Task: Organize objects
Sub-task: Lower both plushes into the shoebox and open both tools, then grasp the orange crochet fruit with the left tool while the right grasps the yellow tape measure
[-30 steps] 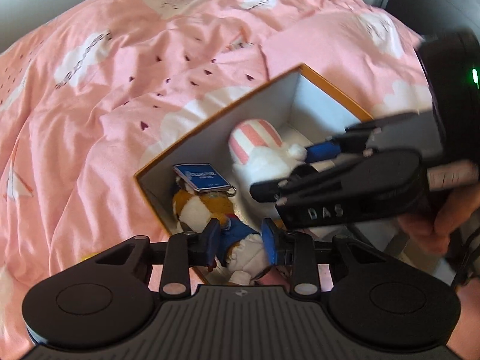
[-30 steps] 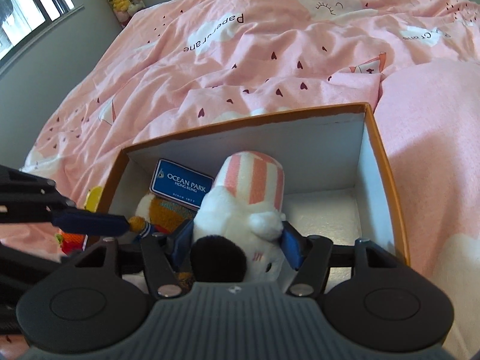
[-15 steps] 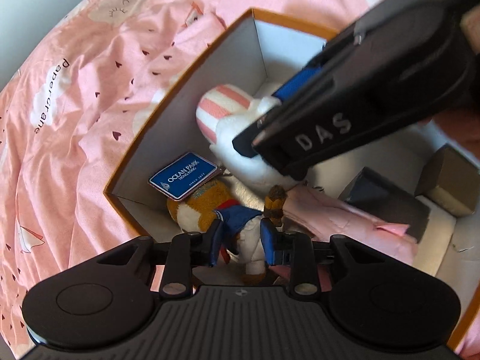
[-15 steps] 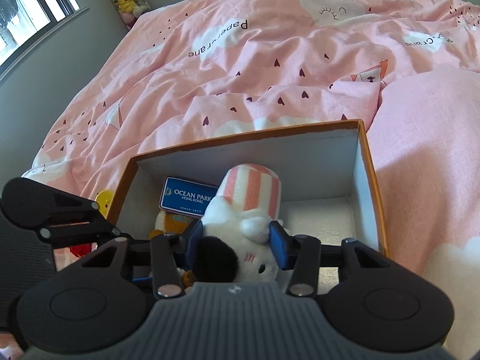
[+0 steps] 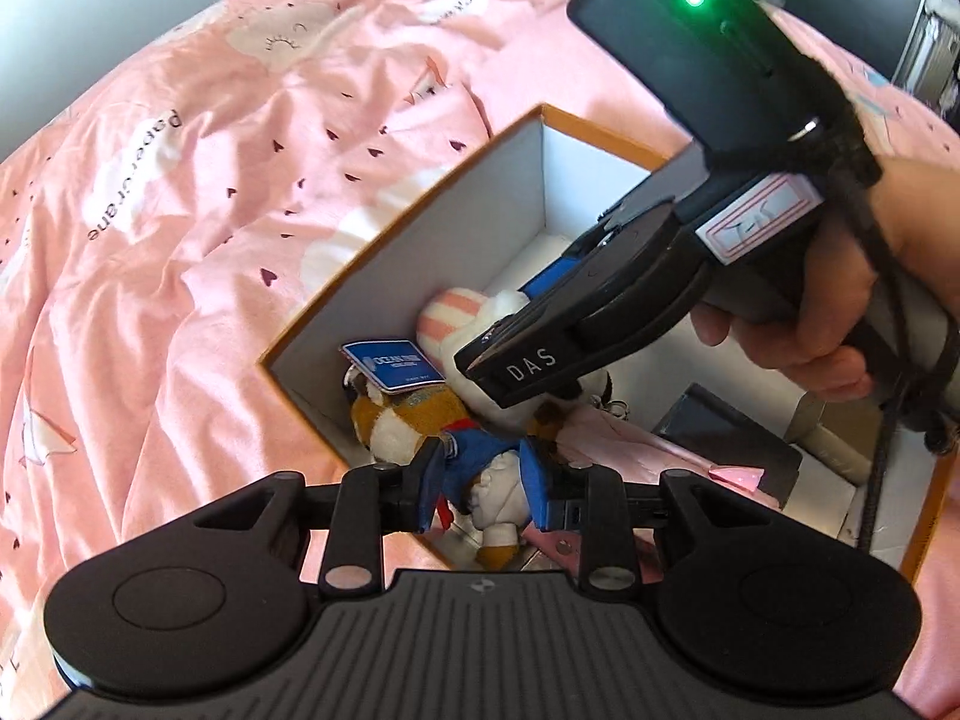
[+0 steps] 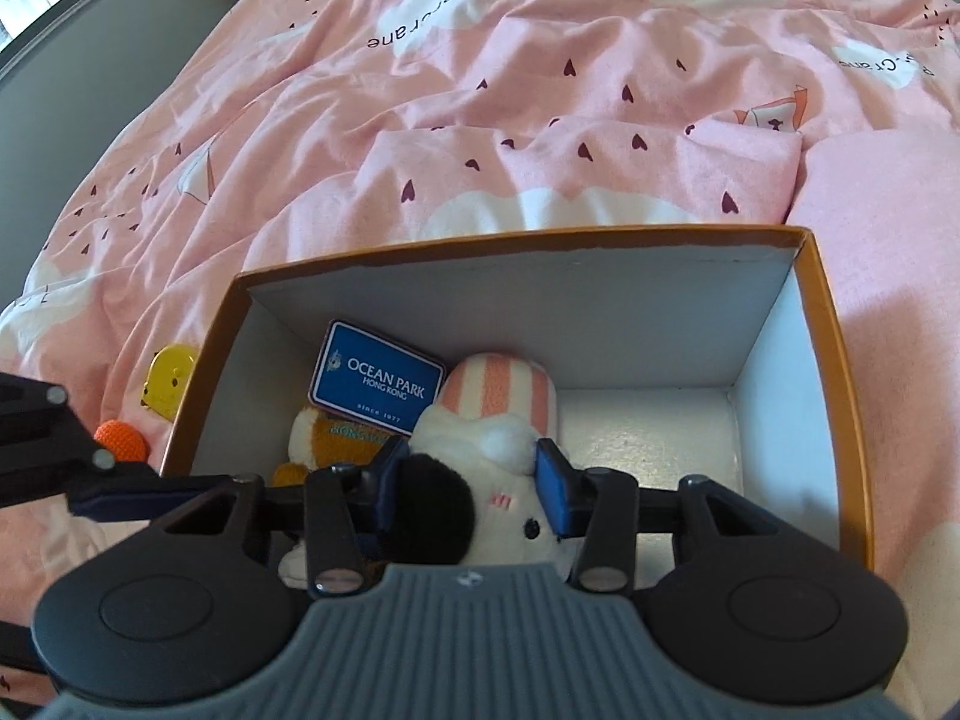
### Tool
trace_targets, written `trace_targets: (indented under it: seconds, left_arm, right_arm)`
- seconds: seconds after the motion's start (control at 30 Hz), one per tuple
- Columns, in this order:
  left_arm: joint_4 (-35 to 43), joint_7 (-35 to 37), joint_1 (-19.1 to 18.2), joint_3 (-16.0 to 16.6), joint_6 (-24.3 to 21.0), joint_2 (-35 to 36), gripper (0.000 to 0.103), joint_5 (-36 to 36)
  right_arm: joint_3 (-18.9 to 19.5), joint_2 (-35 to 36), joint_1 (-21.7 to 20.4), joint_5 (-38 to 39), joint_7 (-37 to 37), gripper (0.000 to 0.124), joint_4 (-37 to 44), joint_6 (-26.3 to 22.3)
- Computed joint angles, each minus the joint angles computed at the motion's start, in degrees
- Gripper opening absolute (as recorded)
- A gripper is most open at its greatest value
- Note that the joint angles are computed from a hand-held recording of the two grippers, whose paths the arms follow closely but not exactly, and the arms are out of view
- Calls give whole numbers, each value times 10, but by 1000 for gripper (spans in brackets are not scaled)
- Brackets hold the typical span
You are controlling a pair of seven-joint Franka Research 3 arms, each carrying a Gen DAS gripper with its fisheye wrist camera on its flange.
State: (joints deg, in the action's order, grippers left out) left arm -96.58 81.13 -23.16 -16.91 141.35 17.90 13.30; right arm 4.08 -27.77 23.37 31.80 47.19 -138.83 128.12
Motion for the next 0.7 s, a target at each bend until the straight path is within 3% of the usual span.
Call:
trace_targets:
  seconds: [0.17, 0.3, 0.4, 0.7]
  left_arm:
    - [-66, -2, 26, -9, 62, -54, 35, -57]
    - [-121, -4, 38, -8, 96, -105, 36, -95]
    - [-125, -22, 39, -3, 96, -121, 36, -101]
    - [-205, -88, 57, 25, 117, -205, 39, -90]
  right_arm:
    - [-7, -48, 7, 19, -20, 54, -33, 34]
    - [-24, -105, 15, 40, -35, 54, -56, 26]
    - [-20, -147, 18, 42, -43, 54, -72, 29]
    - [-27, -225, 72, 97, -86, 54, -82, -34]
